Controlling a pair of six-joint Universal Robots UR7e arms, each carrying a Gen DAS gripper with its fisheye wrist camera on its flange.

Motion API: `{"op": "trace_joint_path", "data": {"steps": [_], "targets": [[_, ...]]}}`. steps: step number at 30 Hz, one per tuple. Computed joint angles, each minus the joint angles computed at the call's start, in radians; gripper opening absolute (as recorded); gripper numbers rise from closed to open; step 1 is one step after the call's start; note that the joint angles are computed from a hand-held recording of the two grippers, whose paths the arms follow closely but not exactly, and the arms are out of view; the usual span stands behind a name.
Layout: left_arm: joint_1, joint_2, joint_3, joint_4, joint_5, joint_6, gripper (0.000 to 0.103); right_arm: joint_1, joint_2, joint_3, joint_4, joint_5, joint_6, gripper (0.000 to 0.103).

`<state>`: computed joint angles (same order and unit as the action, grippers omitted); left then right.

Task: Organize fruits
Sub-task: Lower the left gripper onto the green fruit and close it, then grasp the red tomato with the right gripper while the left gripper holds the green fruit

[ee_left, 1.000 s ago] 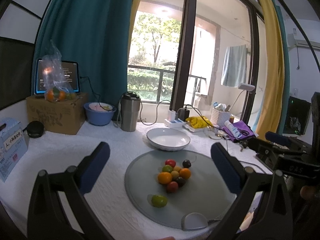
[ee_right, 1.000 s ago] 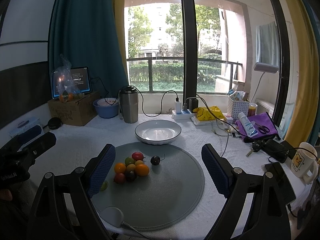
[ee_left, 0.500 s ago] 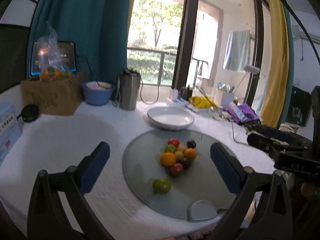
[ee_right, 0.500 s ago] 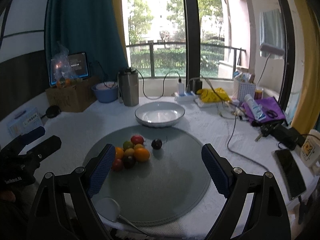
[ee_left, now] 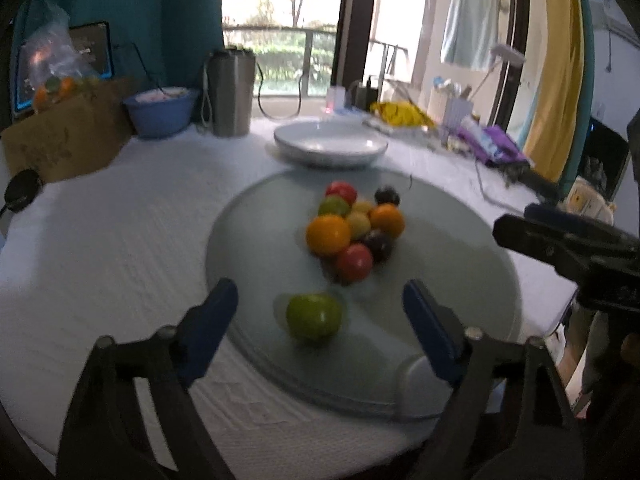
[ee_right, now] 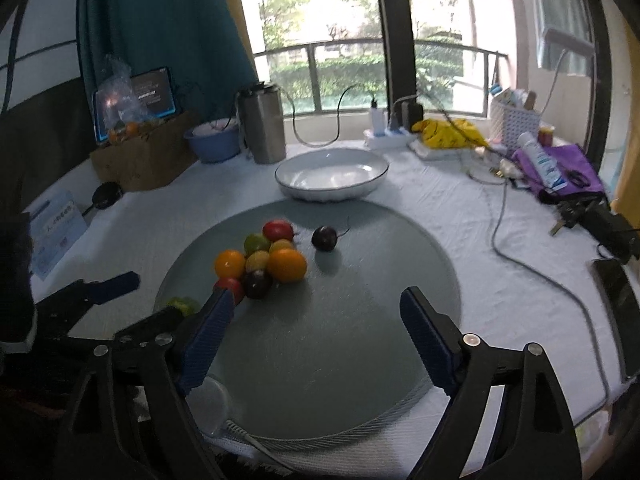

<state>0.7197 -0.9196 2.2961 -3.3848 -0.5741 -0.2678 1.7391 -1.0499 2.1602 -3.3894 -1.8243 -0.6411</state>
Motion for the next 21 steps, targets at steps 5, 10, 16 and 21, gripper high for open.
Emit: {"op": "trace_joint_path", "data": {"steps": [5,10,16,21], "targets": [[0.037,-0.009,-0.021,0.107,-0.032,-0.044,0.065,-0.004,0.023,-0.029,0.059,0.001,0.013,0.080],[0.057,-0.020,-0.027,0.152,-0.044,-0.055,0.045,-0.005,0.040,-0.052,0.123,0.014,0.020,0.067],[0.063,-0.042,-0.007,0.093,-0.077,-0.016,0.034,0.008,0.066,-0.075,0.191,0.027,0.018,0.049],[0.074,-0.066,0.005,0.050,-0.084,0.007,0.033,0.026,0.095,-0.098,0.252,0.026,0.027,0.043]]}}
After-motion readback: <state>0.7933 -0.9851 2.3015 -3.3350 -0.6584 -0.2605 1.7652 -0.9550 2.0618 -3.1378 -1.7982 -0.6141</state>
